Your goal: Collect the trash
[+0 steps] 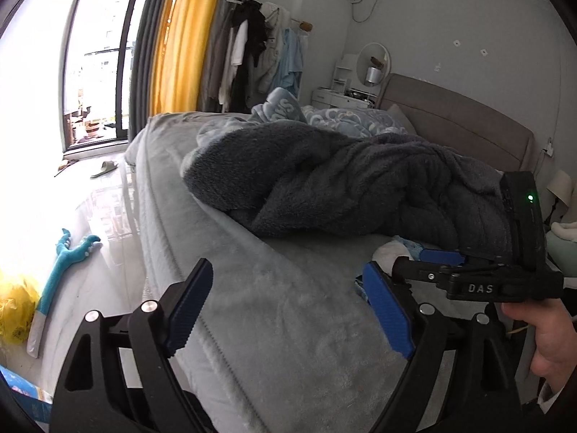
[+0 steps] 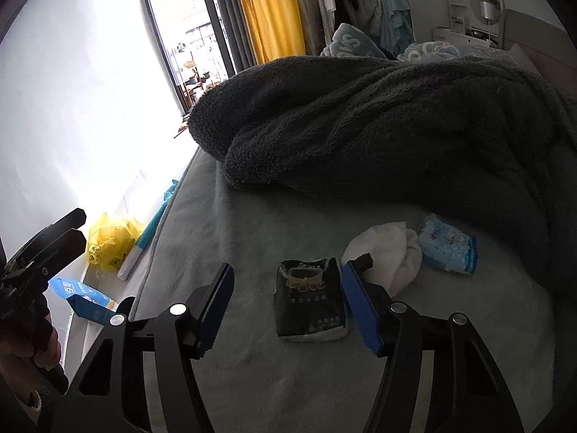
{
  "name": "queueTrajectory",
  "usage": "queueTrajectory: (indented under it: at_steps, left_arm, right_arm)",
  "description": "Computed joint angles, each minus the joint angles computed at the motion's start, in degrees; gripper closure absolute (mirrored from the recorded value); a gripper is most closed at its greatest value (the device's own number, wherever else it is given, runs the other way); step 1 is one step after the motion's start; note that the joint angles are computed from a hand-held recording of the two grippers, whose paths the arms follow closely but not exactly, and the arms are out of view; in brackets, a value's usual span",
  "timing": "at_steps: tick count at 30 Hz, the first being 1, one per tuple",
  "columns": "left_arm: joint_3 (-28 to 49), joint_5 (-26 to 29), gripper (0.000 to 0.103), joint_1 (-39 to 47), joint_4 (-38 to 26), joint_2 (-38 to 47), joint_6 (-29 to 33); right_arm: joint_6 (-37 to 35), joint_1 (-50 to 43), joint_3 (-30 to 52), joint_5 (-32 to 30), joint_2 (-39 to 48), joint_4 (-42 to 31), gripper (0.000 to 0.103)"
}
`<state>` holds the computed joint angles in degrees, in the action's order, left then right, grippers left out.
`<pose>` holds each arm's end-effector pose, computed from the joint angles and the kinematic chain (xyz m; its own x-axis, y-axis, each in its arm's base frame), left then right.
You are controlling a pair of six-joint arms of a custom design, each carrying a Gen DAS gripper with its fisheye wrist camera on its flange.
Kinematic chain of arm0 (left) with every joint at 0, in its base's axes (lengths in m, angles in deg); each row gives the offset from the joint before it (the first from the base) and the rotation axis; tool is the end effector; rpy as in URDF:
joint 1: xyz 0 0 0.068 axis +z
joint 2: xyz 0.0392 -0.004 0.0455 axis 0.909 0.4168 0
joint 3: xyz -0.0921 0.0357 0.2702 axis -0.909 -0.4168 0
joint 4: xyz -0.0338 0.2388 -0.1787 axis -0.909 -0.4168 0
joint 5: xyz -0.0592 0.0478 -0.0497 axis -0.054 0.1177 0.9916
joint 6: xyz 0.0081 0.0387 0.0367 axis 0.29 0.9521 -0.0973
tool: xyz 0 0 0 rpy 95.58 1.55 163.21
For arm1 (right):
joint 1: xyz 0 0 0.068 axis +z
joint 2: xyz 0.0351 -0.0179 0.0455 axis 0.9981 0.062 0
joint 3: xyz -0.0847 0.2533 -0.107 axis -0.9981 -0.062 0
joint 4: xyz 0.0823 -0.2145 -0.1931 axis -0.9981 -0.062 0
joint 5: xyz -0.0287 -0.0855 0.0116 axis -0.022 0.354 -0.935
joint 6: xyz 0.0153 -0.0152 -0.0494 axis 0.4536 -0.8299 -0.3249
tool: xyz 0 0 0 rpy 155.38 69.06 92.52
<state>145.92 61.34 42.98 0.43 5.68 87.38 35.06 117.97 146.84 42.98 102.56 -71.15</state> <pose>0.3277 -0.1482 0.3221 -0.4801 0.2111 -0.8514 0.6328 0.7555 -0.1695 0.2925 0.1657 0.3239 -0.6891 0.2196 -0.6906 0.1184 0.9743 0.1917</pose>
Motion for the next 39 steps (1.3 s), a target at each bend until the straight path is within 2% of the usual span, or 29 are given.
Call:
queueTrajectory:
  at_steps: [6, 12, 14, 18, 20, 22, 28, 32, 39]
  left_arm:
    - [3.5, 3.07, 0.015, -2.06, -1.05, 5.22, 2.89]
    - [8.29, 7.68, 0.015, -3.46, -4.33, 11.23, 5.43]
    - [9.62, 7.83, 0.014, -4.23, -4.86, 12.95, 6.03]
    - [12.55, 8.55, 0.014, -5.77, -6.3, 16.65, 6.63]
    - [14.02, 9.05, 0.014, -6.46, -7.5, 18.28, 6.81]
    - [15.8, 10.09, 0.014, -7.18, -9.26, 20.0, 7.28]
    - [18.55, 9.76, 0.013, -9.62, -12.9, 22.5, 9.17]
    - [18.82, 8.99, 0.012, -11.35, -14.31, 22.74, 9.79]
    - [17.33, 5.13, 0.01, -15.12, -12.6, 23.98, 10.3]
  right_arm:
    - [-2.19, -3.8, 0.69, -1.08, 1.47, -0.89, 0.045]
    - [-4.53, -7.33, 0.97, -4.49, 3.3, -1.34, 0.053]
    - [-4.84, -8.84, 0.47, -7.37, 3.48, -0.57, 0.061]
    - [-6.17, -10.87, 0.65, -10.79, 4.84, -0.74, 0.069]
    - [-6.93, -11.51, 0.22, -11.77, 4.74, -0.18, 0.081]
    - [-7.9, -12.37, -0.38, -13.14, 4.31, 0.47, 0.087]
    - [-9.69, -13.95, -3.0, -16.14, 1.58, 1.9, 0.09]
    - [-9.78, -16.42, -6.96, -19.75, -3.87, 3.11, 0.09]
    - [-9.46, -20.43, -11.15, -25.03, -11.91, 3.85, 0.091]
